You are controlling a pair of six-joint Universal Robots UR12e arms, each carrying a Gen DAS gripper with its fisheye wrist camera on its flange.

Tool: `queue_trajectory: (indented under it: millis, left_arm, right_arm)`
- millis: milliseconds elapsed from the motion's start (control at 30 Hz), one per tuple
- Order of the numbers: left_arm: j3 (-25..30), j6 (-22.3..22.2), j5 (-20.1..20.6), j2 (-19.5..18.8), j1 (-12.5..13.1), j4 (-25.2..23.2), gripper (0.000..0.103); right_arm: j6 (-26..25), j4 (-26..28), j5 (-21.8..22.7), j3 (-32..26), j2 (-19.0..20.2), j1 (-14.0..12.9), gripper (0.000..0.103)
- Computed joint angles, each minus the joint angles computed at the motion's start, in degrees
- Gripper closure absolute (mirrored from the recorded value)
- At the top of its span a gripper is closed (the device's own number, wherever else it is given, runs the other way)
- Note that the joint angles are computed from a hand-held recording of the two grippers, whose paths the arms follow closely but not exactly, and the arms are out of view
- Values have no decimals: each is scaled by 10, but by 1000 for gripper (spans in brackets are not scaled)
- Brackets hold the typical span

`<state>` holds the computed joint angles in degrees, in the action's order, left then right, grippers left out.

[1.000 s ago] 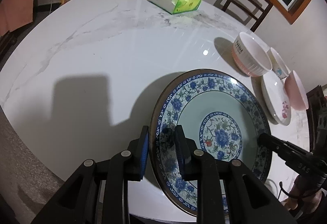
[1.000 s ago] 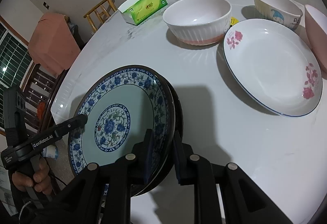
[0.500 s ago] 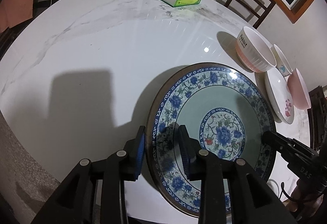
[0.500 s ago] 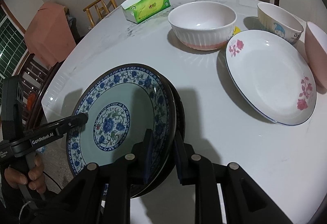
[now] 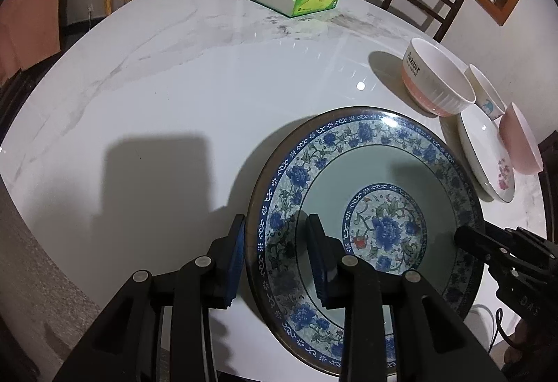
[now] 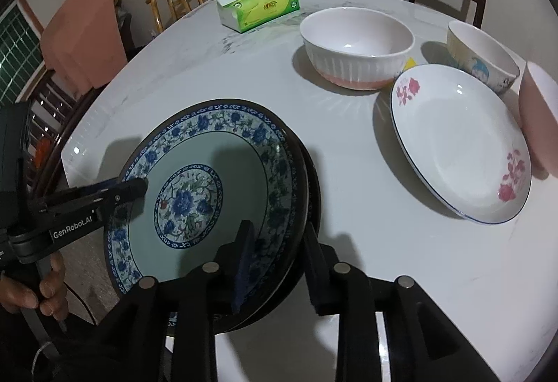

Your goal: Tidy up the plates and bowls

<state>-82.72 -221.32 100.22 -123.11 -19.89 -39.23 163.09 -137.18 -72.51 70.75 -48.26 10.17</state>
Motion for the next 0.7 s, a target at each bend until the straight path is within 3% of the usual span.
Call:
queue_trajectory:
  millis: [367, 700]
  left_arm:
    - [4, 1, 33, 1, -6, 2, 67]
    - [20, 2, 114, -1, -24, -5, 57]
  right_arm:
    - [-2, -20, -18, 5, -3, 1, 70]
    - [12, -64, -28, 28, -12, -7, 70]
